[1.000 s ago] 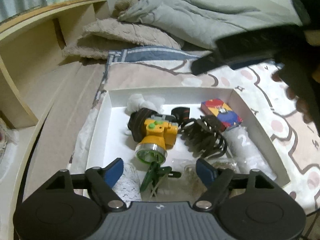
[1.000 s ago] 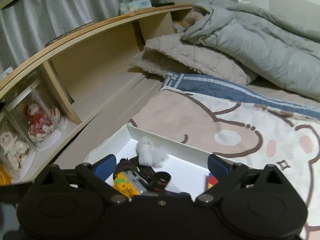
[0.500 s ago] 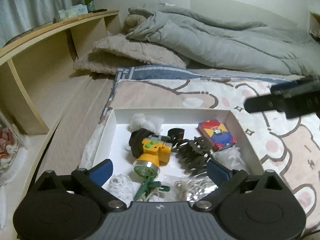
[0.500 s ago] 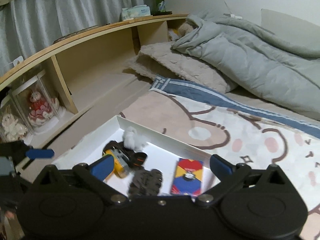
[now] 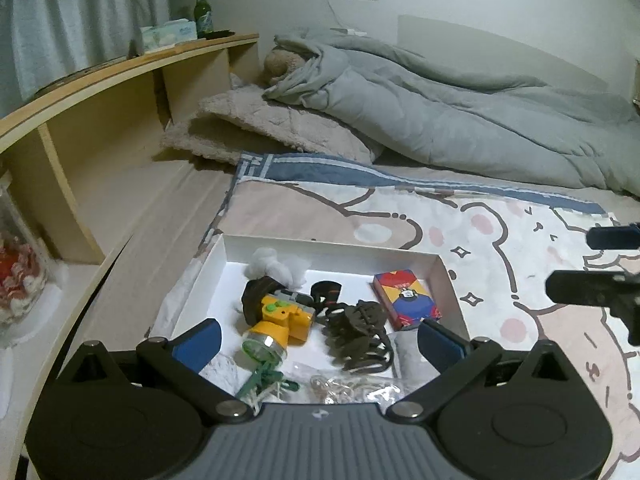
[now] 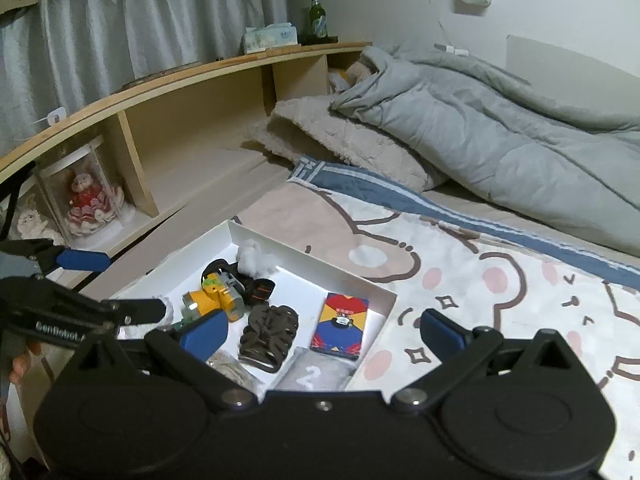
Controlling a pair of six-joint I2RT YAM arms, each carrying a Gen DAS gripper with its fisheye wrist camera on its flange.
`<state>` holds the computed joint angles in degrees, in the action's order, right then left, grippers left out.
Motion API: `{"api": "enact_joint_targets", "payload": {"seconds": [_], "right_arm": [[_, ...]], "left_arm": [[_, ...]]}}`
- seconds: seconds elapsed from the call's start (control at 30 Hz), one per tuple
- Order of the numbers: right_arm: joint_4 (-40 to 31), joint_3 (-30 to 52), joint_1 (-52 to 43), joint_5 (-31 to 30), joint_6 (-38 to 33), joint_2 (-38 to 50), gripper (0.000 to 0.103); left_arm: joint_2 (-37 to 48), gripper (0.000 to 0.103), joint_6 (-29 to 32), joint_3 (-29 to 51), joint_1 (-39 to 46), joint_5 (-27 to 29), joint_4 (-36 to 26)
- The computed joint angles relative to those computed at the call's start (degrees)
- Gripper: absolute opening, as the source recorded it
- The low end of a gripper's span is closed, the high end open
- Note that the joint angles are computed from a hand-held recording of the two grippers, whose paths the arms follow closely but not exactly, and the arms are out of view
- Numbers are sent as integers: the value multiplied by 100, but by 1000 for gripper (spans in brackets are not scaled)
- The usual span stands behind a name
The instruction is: Organize objects
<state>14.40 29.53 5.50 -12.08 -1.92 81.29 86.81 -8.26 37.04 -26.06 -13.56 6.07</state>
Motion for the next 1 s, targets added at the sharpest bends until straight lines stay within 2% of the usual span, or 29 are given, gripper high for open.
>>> {"api": "enact_joint_targets", "payload": {"seconds": [0.3, 0.6, 0.8, 1.0], "right_arm": [[-614, -511, -610, -269, -293, -1037, 103], [-1282, -827, -1252, -606, -774, -1792, 103], [-1746, -1011, -1734, -936, -1153, -2229, 103], [-1916, -1251, -2169, -1233, -1389, -2401, 103]], "left_arm": [[-762, 103, -730, -296, -736, -626, -510], [-1198, 103, -1583, -384, -1863, -1696, -1227], [-1450, 103, -2026, -511, -2258, -1743, -1433], [-1370, 103, -2484, -504, -2673, -2077, -1729]]}}
